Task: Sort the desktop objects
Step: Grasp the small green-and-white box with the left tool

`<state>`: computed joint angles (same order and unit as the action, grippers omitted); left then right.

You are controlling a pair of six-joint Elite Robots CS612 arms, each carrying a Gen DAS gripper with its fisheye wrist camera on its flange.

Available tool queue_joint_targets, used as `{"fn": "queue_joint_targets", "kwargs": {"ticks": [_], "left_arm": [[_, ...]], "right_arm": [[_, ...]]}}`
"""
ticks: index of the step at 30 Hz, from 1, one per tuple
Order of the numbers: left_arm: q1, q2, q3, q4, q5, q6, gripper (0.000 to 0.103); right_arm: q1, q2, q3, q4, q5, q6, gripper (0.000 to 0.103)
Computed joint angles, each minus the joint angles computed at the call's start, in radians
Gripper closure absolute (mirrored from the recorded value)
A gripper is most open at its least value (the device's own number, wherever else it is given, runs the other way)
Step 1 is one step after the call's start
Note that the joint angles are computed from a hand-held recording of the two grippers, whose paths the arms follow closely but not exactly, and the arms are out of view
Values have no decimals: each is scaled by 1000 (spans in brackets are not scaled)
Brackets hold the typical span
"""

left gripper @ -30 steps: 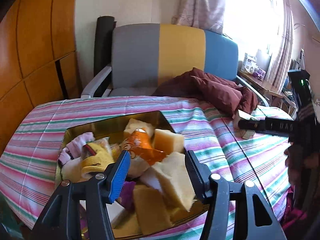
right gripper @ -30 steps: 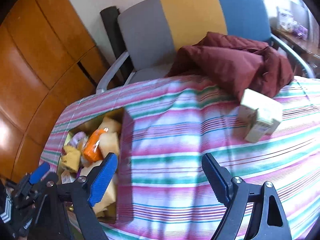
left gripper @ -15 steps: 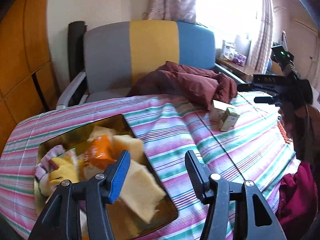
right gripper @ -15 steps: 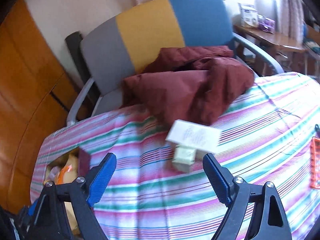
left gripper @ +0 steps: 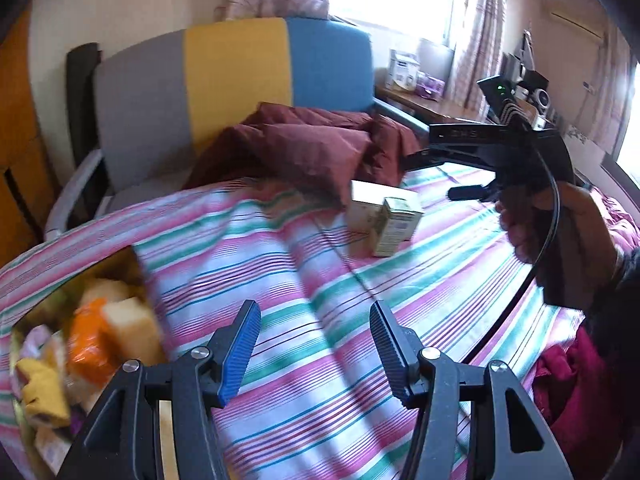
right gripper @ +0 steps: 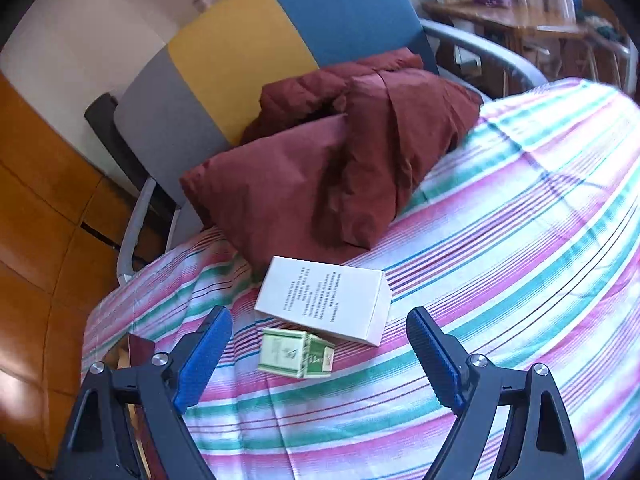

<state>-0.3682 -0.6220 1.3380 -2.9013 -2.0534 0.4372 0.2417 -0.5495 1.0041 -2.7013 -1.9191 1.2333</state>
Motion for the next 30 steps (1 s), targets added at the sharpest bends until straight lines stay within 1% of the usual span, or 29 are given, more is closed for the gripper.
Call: {"fn": "queue_joint_targets", "kwargs": {"ticks": [3,5,8,9,14,17,21,26,28,30], "left_arm": [[-17,17,-26,34,-5,4,45],[-30,32,-46,55,2,8,45],[-50,57,-85,88,3,10,45],[-55,64,-93,90,5,11,45],[-81,100,-151,147,-1,16,45],[-94,112,-170,161,2,23,45],[-109,121,-184,171,4,40,45],[-125,136,-203,176,25,47,45],[-131,145,-214,175,42,42,45],[-135,156,-230,180,50,19,45]], "right_arm": [[-8,-3,47,-89,38,63,14],[-9,-12,69,-109,26,92,14],[-14,-20,112,-212,34,147,12],[-15,-22,120,-227,32,160,12],[-20,-30,134,-220,15,196,12],[-23,-32,142,-236,31,206,12],[-25,-31,129,-201,36,186,12],[-26,-26,107,-160,40,155,11],[-25,-25,103,-153,39,147,11],[-24,-26,100,-146,34,142,11]]}}
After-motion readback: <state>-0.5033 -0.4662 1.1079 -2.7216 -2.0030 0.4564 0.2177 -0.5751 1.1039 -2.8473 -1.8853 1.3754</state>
